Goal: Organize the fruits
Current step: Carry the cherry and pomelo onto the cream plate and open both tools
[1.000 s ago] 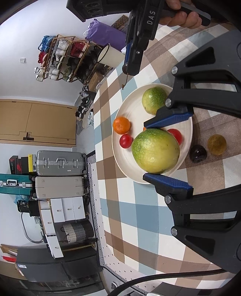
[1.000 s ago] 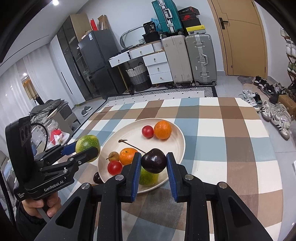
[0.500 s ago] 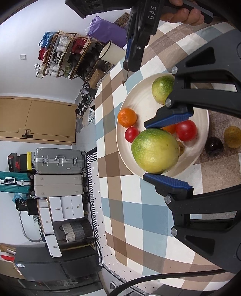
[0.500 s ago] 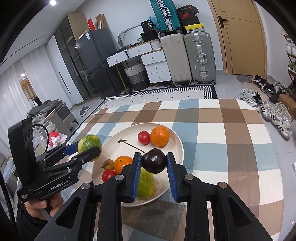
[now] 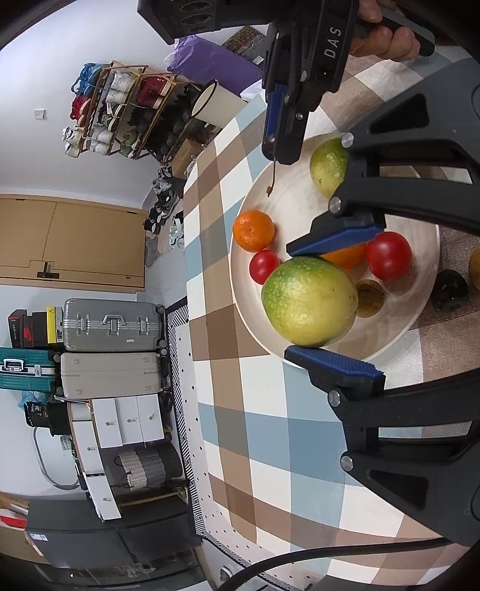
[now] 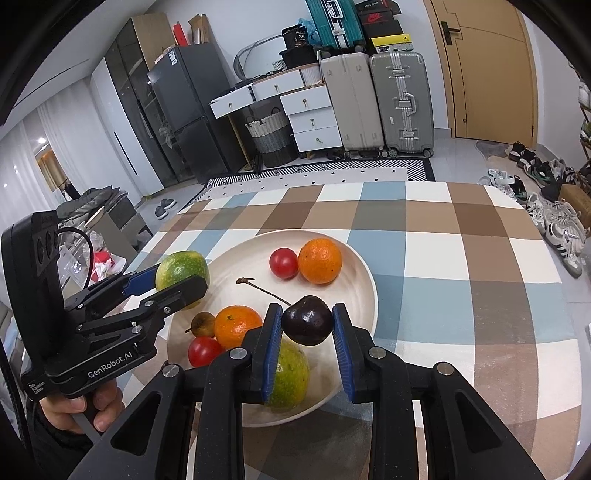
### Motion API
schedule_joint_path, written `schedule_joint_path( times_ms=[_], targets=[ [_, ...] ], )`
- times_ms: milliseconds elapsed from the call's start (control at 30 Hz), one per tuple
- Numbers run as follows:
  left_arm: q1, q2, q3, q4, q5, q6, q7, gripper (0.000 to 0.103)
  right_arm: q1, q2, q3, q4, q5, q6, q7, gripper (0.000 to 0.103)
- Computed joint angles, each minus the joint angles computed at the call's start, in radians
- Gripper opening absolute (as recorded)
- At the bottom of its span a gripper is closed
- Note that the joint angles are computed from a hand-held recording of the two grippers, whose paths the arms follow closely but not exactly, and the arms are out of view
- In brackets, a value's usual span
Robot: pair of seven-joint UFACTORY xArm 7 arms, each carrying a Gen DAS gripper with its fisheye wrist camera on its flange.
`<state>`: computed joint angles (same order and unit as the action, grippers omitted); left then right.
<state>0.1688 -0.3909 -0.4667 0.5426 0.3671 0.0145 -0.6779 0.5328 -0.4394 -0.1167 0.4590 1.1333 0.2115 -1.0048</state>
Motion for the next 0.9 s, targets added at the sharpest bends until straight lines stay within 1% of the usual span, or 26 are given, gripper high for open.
schedule_joint_path(
  times_ms=[67, 167, 333, 467, 600, 667, 733, 800, 867, 900],
  targets=[
    [0.027, 0.010, -0.024, 0.008, 0.013, 0.001, -0.010, 0.046, 0.013, 0.016, -0.003, 0.005, 0.022, -0.018, -0.022, 0.028],
    [0.031, 0.023, -0.026, 0.011, 0.022, -0.001, -0.015, 0.046, 0.019, 0.036, -0.013, 0.018, 0.070, -0.010, -0.062, 0.028],
    [0.049, 0.042, -0.039, 0.020, 0.045, 0.004, -0.033, 0.046, -0.016, 0.065, 0.026, 0.033, 0.139, 0.000, -0.122, 0.028],
    [0.034, 0.052, -0.020, 0.016, 0.058, -0.001, -0.037, 0.047, -0.047, 0.075, 0.059, 0.040, 0.197, -0.008, -0.164, 0.028],
    [0.018, 0.057, -0.005, 0.015, 0.061, -0.002, -0.037, 0.047, -0.083, 0.087, 0.087, 0.044, 0.208, -0.001, -0.167, 0.028],
    [0.027, 0.050, -0.010, 0.008, 0.062, -0.015, -0.044, 0.047, -0.090, 0.087, 0.094, 0.047, 0.229, 0.002, -0.188, 0.032],
    [0.012, 0.043, 0.008, -0.002, 0.050, -0.030, -0.031, 0.047, -0.096, 0.083, 0.104, 0.048, 0.260, -0.004, -0.219, 0.042],
    [0.005, 0.036, 0.014, -0.009, 0.031, -0.036, -0.020, 0.047, -0.103, 0.074, 0.117, 0.047, 0.286, -0.009, -0.246, 0.047],
    [-0.008, 0.026, 0.026, -0.016, 0.008, -0.032, -0.009, 0.053, -0.111, 0.068, 0.132, 0.044, 0.300, -0.020, -0.259, 0.052],
    [-0.012, 0.014, 0.030, -0.022, -0.004, -0.025, -0.008, 0.062, -0.116, 0.067, 0.137, 0.043, 0.303, -0.024, -0.261, 0.056]
  ],
)
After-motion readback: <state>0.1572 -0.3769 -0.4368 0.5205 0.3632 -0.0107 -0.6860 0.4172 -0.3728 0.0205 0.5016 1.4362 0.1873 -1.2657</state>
